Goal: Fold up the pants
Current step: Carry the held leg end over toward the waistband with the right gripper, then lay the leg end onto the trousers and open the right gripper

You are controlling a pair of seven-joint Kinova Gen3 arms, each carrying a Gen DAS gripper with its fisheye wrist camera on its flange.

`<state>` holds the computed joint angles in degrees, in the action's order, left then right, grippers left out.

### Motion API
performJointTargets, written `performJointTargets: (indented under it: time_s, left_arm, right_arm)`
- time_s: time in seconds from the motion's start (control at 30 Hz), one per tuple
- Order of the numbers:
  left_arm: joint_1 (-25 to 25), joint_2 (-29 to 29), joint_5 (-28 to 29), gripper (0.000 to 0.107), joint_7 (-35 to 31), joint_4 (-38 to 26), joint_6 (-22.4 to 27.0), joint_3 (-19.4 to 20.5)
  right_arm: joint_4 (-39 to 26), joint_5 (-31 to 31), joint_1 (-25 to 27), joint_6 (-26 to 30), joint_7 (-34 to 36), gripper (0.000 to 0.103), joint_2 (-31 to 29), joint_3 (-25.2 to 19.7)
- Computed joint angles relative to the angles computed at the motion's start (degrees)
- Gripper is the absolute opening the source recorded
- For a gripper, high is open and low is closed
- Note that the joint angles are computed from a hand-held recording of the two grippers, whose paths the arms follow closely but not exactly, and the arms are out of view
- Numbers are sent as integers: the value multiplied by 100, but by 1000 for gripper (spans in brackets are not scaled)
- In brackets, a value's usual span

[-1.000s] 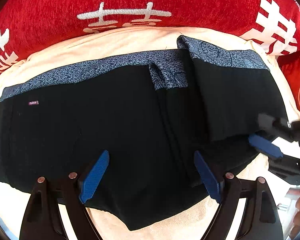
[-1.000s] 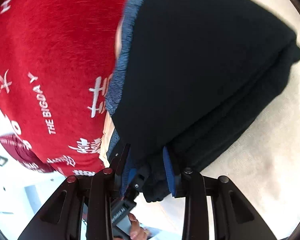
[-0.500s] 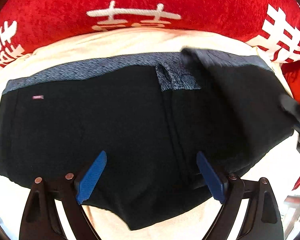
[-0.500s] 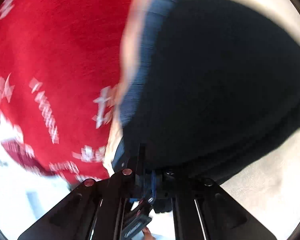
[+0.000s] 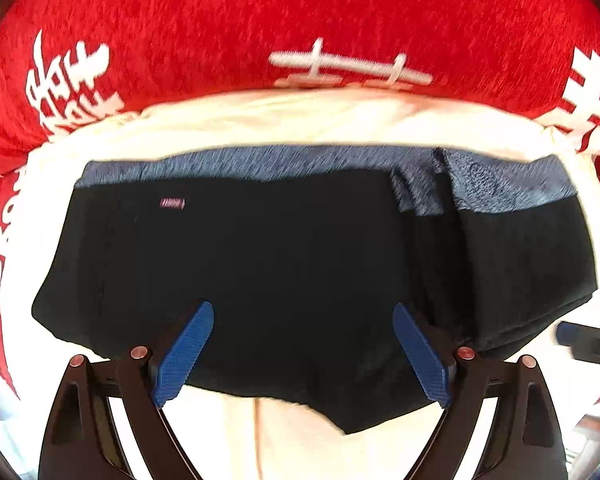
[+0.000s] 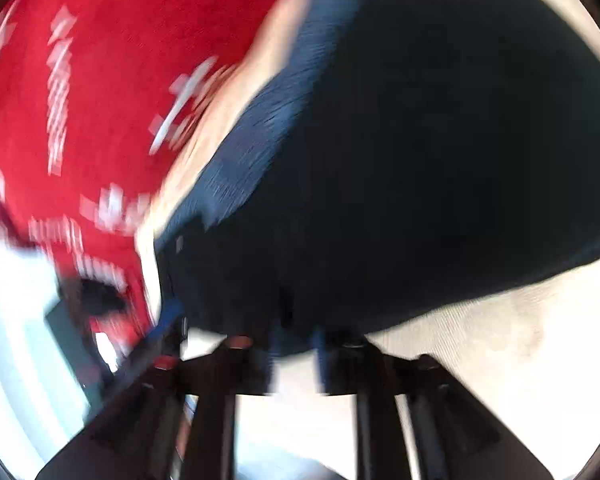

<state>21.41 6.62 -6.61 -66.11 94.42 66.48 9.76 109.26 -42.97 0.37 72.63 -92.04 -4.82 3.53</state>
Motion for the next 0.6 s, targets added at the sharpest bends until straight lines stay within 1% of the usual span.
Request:
performJointTargets:
  time_s: [0.03, 0.07, 0.1, 0.13, 0.2, 0.27, 0.33, 0.37, 0.4, 0.47, 0.5, 0.53, 0.57, 0.6]
  left_arm:
    - [31, 51, 24, 92, 38, -133, 25, 6]
    - [136, 142, -4, 92, 122, -323, 66, -10]
    - [202, 308, 43, 92, 146, -550, 36, 81]
    - [275, 367, 6, 92, 263, -708, 98, 80]
    - [441, 538, 1, 92, 351, -1028, 132, 106]
    - [651, 820, -55, 92, 468, -1291, 58, 111]
    - [821, 1101, -46, 92, 530, -1554, 36, 89]
    - [900, 1226, -17, 92, 585, -1657, 20, 74]
    - [956, 1358, 16, 92, 649, -1762, 20, 66]
    - [1025, 1594, 102, 92, 739, -1905, 41, 64]
    - [1125, 1692, 44, 92, 820, -1992, 149, 39]
    - [1203, 1747, -15, 92, 865, -2024, 213, -2]
    - [1265, 1757, -53, 92, 894, -1988, 234, -41]
    - [1298, 1737, -82, 92, 912, -1907, 241, -55]
  right_arm:
    - [-260, 111, -109, 233, 233, 49, -31, 148]
    - [-440, 139, -194, 466, 466, 49, -85, 403]
    - [-674, 180, -173, 684, 699, 49, -104, 618]
    - [-833, 235, -45, 808, 932, 49, -128, 794]
    - [-1066, 392, 453, 796, 1267, 49, -49, 924]
    - [-1135, 422, 984, 676, 1391, 49, 252, 983]
    - [-1037, 79, 1515, 747, 1687, 49, 701, 1128]
    - [-1035, -81, 1683, 850, 1797, 49, 966, 1198]
    - [-993, -266, 1853, 939, 1961, 49, 1231, 1176]
    - [-1008, -383, 2052, 1151, 2240, 49, 1690, 1038]
    - [-963, -497, 2192, 1237, 2323, 45, 1854, 909]
    - [-927, -554, 2226, 1257, 2312, 35, 1923, 876]
    - [-895, -637, 2253, 1246, 2242, 33, 1955, 827]
    - [-858, -794, 2386, 1329, 2247, 29, 1956, 722]
